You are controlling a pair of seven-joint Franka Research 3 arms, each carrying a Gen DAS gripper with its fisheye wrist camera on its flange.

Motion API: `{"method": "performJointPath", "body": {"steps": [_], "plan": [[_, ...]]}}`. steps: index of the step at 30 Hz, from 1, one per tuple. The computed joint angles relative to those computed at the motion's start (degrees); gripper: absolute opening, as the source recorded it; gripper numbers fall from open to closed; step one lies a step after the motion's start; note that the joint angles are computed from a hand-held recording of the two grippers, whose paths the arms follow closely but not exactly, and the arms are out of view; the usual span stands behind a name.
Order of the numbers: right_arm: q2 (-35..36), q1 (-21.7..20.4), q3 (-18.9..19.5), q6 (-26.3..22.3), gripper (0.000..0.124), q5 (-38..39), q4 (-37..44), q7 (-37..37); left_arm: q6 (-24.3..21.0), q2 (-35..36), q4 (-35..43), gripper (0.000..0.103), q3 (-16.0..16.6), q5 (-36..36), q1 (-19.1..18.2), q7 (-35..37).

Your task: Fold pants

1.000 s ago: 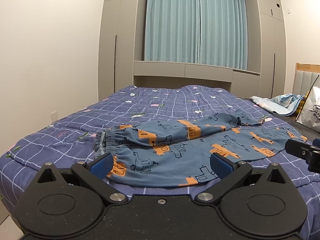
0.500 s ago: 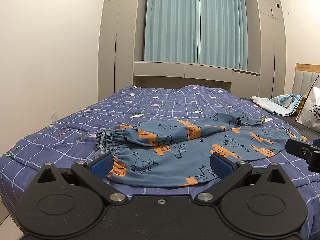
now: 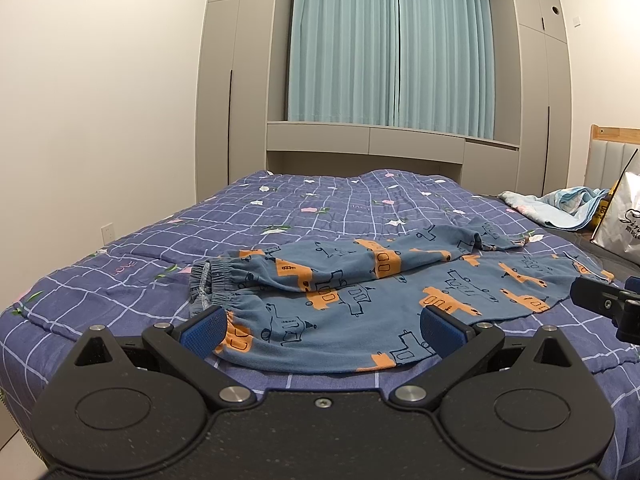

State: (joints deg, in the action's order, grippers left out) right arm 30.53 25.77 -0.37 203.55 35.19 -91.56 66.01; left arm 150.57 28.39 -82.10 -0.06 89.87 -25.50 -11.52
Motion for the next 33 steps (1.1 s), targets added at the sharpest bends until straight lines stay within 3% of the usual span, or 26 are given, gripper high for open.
{"method": "performJointPath", "body": {"steps": [24,28,33], "plan": [[-0.03,-0.35,0.13,-0.78,0.103,-0.44,-0.08,1.01,1.08,0.48,0.18,0.103,-0.06,-2.23,0.56,1.38],[-0.02,-0.64,0.01,-3.80,0.103,-0.26,0.82,1.88,1.79,1.43,1.36,0.103,-0.88,-9.31,1.68,7.03],[-0.18,-6.04,4.91,-10.69,0.103,-5.94,2.89,6.83,3.18,2.68,3.39,0.103,-1.09,-21.59,3.32,13.33]]}}
